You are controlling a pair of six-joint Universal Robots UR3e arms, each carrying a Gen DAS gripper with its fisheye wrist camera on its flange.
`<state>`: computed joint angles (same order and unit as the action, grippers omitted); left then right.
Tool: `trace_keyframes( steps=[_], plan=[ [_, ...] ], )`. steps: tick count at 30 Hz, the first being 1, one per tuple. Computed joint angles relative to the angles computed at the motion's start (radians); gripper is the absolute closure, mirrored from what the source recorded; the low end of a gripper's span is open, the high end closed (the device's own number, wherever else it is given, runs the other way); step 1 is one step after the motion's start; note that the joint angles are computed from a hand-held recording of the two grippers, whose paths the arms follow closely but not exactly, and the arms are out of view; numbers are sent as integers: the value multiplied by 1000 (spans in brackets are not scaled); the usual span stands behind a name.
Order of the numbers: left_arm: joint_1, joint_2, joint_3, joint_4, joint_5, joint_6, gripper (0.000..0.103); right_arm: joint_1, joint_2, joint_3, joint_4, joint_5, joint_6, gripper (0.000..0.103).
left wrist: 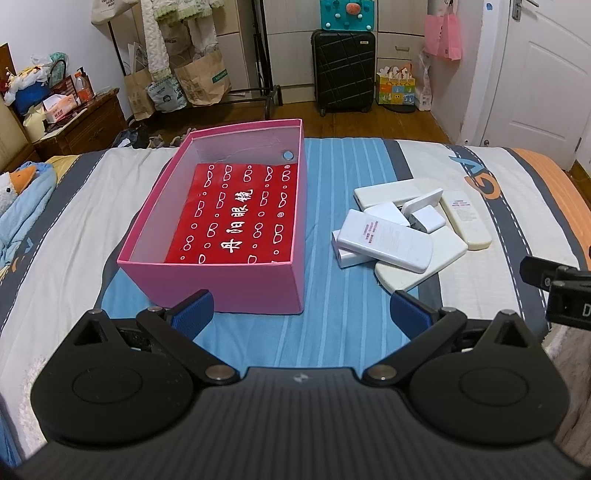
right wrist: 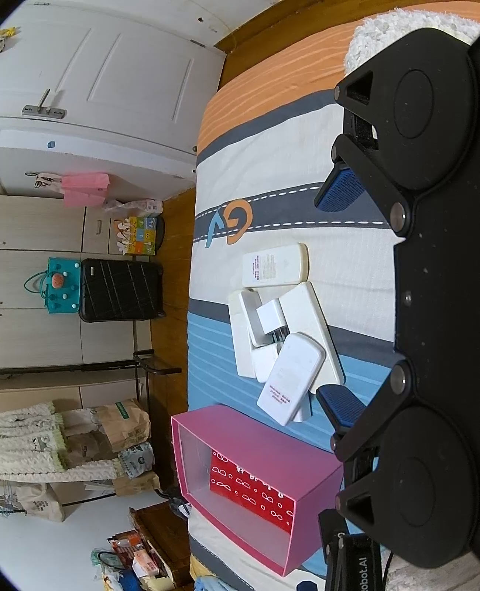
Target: Organize rigid objects
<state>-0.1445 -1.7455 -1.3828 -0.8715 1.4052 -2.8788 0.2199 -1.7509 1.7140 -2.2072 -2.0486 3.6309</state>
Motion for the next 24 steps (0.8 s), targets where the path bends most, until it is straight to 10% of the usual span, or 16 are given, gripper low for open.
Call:
trace_keyframes(
  steps=[13,19,24],
  plan=[
    [11,24,-11,-26,0,24,0,-6,-19,42,-70,28,-32,2],
    [105,66,2,-41,-81,19,0,-145,-141,336,-590,278,-306,2],
    [202,38,85,-92,-180,252,0,-380,-168,363,-600,571,-348,2]
  ],
)
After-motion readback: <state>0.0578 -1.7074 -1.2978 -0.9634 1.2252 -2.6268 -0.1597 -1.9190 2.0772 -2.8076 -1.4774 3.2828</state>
